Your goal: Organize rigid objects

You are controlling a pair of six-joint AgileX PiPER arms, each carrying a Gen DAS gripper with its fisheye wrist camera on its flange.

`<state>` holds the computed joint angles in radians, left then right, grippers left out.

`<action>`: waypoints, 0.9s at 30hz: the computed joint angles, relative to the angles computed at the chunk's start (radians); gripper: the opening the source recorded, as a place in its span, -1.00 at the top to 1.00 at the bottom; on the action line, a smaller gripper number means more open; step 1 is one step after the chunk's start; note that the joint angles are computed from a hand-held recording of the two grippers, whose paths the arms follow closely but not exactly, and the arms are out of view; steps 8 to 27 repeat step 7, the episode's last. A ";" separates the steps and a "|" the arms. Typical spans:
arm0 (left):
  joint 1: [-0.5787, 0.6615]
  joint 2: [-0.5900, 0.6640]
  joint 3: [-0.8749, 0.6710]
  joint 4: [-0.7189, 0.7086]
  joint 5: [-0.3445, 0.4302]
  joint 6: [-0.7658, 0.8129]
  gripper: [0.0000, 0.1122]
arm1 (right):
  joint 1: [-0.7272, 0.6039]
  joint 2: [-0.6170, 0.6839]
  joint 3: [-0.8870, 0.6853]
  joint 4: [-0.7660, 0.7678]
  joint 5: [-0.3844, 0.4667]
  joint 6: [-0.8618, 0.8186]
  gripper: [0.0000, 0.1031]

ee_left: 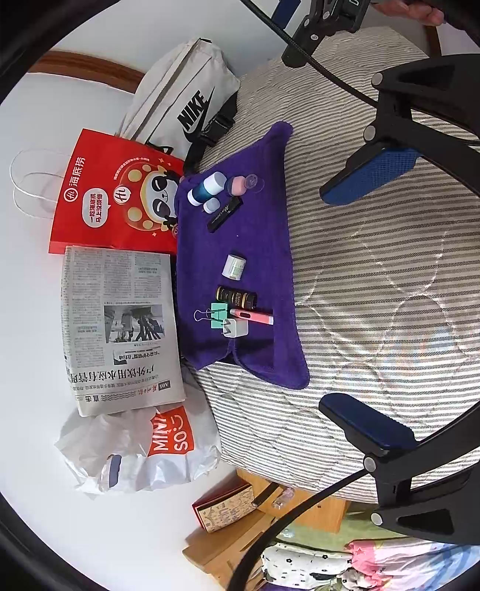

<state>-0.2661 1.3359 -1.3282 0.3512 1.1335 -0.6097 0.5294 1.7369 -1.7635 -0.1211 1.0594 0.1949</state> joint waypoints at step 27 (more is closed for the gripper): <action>0.020 -0.002 0.011 -0.014 -0.025 0.013 -0.83 | 0.011 -0.006 0.006 -0.003 -0.002 -0.005 -1.00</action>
